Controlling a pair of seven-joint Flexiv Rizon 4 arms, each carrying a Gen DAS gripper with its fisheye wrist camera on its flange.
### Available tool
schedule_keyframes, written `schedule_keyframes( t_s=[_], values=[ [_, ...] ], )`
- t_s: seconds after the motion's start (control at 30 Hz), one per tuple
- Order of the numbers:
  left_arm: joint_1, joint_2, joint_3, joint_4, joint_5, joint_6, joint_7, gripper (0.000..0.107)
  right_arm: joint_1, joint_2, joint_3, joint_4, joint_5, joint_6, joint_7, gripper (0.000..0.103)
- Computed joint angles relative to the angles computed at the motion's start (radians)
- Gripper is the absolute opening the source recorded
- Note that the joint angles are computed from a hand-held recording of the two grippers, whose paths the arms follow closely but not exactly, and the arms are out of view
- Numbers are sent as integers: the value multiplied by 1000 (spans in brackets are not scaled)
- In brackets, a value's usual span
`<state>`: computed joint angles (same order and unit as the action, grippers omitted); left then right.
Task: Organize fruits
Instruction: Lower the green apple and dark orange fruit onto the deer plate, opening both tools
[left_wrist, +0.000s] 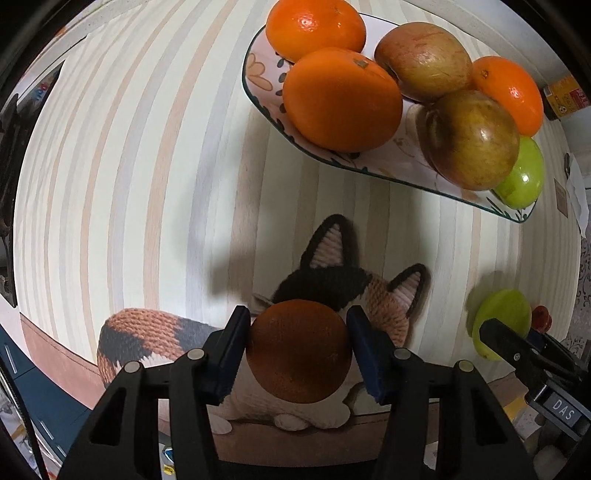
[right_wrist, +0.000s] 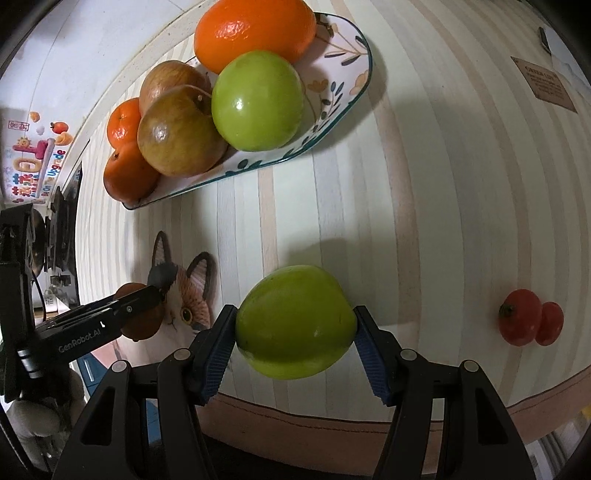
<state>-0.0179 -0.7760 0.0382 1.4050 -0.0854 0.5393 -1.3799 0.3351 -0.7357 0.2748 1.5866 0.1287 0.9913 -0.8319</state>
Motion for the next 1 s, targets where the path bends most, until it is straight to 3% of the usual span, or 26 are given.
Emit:
schedule_keyframes(
  t_s=[0.63, 0.8, 1.0],
  values=[
    [12, 93, -37, 39, -63, 6, 51, 50, 4, 46, -30, 33, -42, 76, 25, 65],
    [24, 93, -63, -23, -129, -26, 56, 50, -13, 66, -51, 20, -58, 100, 40, 65],
    [36, 12, -75, -221, -170, -70, 47, 51, -45, 56, -79, -28, -81, 101, 59, 65]
  ],
)
